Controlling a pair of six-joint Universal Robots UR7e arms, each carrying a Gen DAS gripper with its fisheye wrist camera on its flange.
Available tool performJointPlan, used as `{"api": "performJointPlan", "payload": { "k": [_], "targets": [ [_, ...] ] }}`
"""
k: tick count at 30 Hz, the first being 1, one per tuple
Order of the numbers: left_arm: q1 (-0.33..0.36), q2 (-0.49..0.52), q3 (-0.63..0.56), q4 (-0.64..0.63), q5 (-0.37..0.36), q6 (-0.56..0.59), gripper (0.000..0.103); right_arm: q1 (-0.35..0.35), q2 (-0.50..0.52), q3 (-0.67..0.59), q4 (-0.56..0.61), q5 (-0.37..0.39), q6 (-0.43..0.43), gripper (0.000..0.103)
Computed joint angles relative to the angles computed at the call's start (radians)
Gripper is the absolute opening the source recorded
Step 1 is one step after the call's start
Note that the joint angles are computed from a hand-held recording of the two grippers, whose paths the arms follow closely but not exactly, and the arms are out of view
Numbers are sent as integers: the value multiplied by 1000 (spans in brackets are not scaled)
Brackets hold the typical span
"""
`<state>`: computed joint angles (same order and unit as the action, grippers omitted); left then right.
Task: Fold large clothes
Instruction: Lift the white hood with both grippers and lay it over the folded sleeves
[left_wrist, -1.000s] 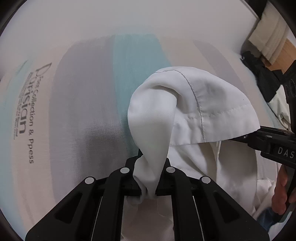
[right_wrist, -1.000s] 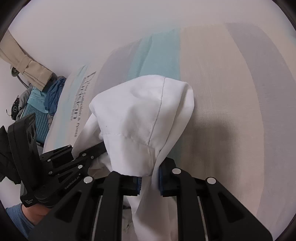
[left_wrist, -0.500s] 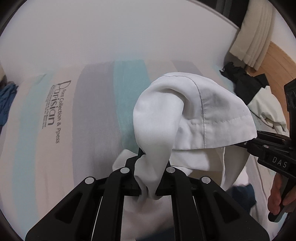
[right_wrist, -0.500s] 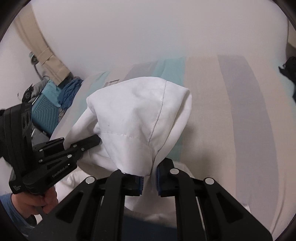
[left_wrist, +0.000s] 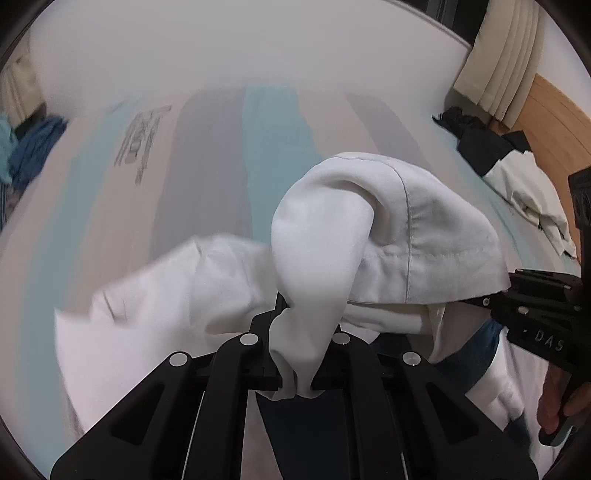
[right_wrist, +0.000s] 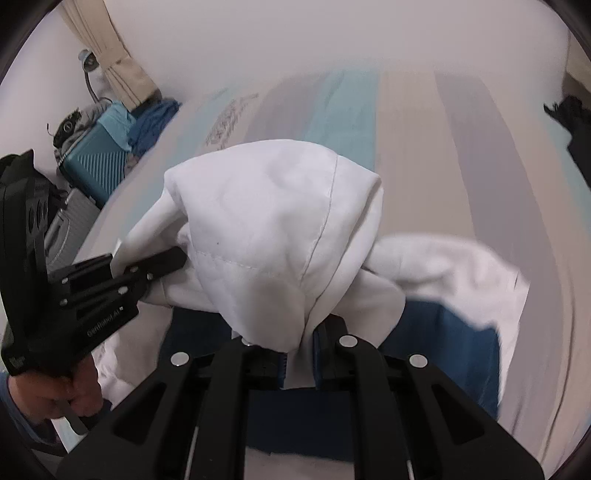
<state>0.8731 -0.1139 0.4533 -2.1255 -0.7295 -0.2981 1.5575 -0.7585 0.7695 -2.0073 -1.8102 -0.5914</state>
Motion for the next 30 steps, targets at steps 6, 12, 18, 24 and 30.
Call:
{"api": "performJointPlan", "payload": {
  "k": [6,12,18,24,30],
  "targets": [
    [-2,-96,288,-182,1,-25,7,-29,-84,207,-110,-20,-9,9],
    [9,-118,382,-219,5,-26,8,-57,-118,309,-161,-52,-21,9],
    [18,-121,418,-246,8,-4,8,-66,-116,343,-205,-64,-25,9],
    [11,-137,413,-209,-21,-18,26,-57,-119,330,-193,-83,2,40],
    [-20,-179,453,-227,3,2,84,-47,-140,309,-160,-78,-10,44]
  ]
}}
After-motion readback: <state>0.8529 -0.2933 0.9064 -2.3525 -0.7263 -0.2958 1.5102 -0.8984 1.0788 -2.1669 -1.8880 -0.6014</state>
